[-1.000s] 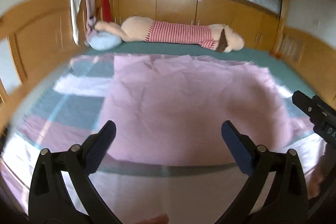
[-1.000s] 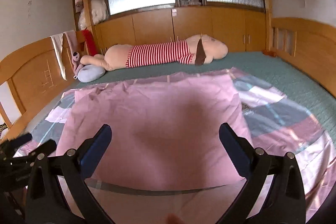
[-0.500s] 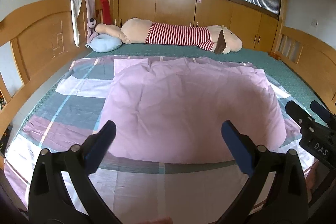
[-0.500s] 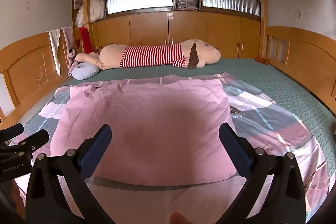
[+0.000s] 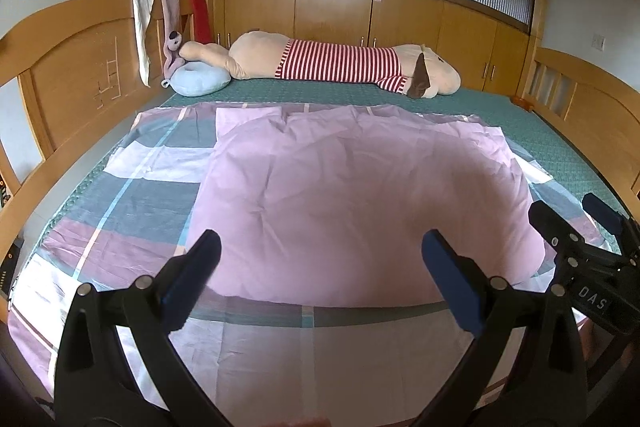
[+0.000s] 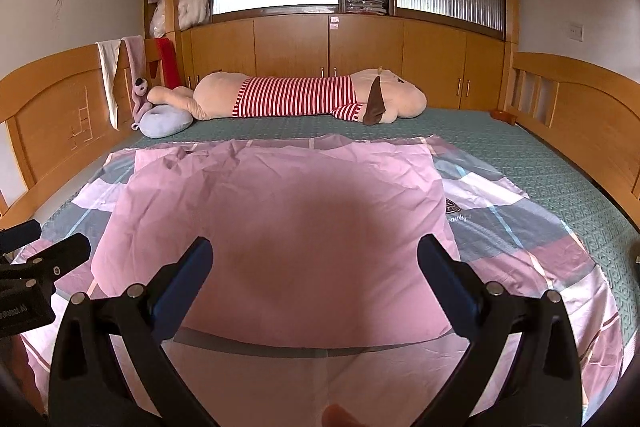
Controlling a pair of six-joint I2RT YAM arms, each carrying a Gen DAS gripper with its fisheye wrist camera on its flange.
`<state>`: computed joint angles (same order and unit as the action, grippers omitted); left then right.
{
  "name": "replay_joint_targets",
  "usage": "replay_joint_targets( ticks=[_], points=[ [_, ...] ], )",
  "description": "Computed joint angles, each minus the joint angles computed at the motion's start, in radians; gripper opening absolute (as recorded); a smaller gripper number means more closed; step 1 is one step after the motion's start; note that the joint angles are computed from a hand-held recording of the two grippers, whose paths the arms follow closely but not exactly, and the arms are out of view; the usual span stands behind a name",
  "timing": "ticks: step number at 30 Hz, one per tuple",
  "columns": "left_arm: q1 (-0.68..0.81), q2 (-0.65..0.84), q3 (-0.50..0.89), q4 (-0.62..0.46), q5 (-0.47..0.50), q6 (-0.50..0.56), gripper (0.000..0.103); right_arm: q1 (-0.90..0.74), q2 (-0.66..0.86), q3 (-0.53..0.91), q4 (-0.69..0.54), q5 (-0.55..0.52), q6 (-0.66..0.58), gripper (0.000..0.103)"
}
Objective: Fold large clothes
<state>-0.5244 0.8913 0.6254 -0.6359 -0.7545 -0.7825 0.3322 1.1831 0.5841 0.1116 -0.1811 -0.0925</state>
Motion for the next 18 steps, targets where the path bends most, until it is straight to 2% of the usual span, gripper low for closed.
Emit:
replay_joint_targets(
  ticks=[18],
  points=[
    [-0.010, -0.001, -0.005, 0.005, -0.002, 0.006, 0.101, 0.001, -0.003, 0.002, -0.008, -0.002, 0.002, 0.102]
  ],
)
